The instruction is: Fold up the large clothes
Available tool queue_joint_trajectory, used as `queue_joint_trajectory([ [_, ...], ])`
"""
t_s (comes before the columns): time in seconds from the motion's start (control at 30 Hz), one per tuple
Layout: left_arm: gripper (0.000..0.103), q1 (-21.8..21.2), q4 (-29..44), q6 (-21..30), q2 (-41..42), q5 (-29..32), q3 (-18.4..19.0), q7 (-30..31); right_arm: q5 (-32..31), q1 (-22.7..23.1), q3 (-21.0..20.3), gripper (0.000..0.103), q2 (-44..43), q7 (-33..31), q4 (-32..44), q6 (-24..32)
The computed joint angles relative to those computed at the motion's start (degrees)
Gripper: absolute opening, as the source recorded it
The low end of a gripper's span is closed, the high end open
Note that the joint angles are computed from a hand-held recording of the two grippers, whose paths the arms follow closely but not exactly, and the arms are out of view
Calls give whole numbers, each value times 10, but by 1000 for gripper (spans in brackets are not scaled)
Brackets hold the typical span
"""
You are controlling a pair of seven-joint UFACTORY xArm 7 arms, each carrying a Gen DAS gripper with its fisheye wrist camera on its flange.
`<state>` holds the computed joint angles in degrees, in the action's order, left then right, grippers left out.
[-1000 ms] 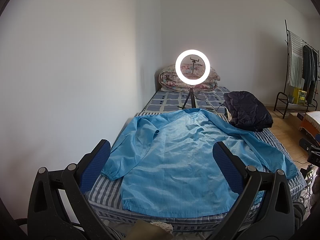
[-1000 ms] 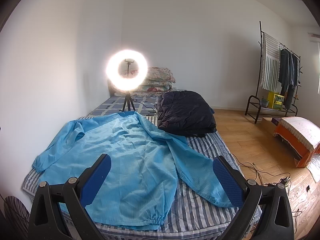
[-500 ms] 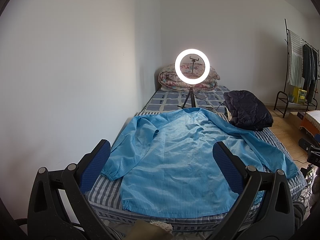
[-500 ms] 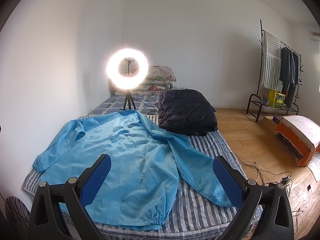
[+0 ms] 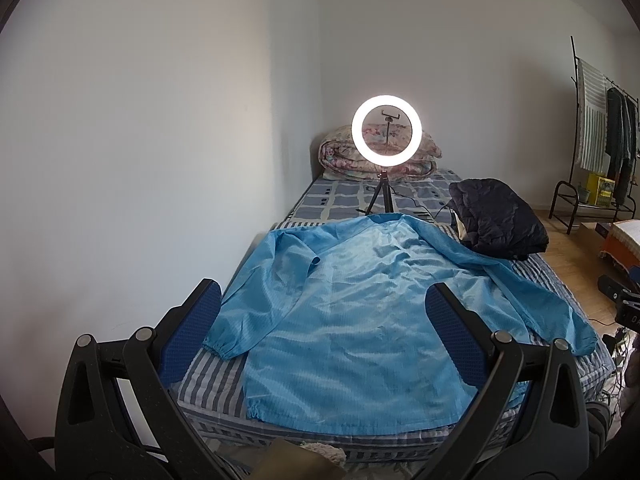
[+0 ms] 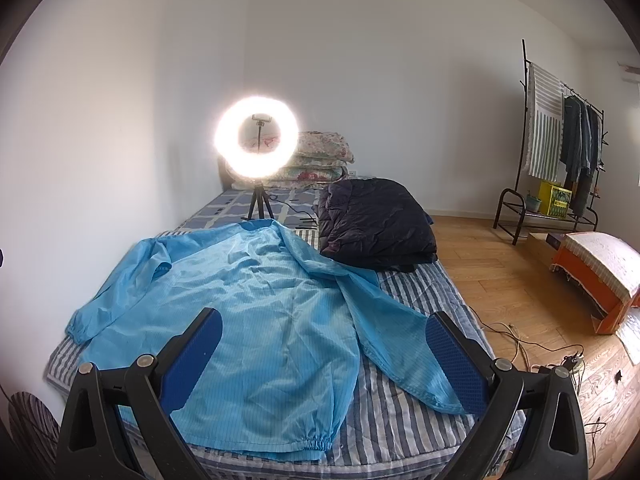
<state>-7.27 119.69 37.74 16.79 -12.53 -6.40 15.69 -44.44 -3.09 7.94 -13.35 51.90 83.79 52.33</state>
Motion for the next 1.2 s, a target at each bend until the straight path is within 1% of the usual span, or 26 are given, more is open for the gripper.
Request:
queue_joint_trajectory([
  [0.37,103,10,6,-4,19,5,5,-2,2,13,-2,103,27,-7,22,-9],
  [0.6,103,18,0,-14,24,19,12,-2,-5,40,-7,103,72,-23,64,1],
  [0.7,103,20,-14,-21,22,26,15,-2,7,55,-15,103,95,-32,83,-6],
  [0.8,103,28,-36,-36,14,23,13,11,18,73,-22,103,127,-49,115,6],
  [0.97,103,37,-39,-38,23,20,15,21,22,106,-40,103,181,-64,171,11],
  [1.2,103,48,-52,-60,35,20,17,28,36,153,-73,103,268,-98,272,18],
])
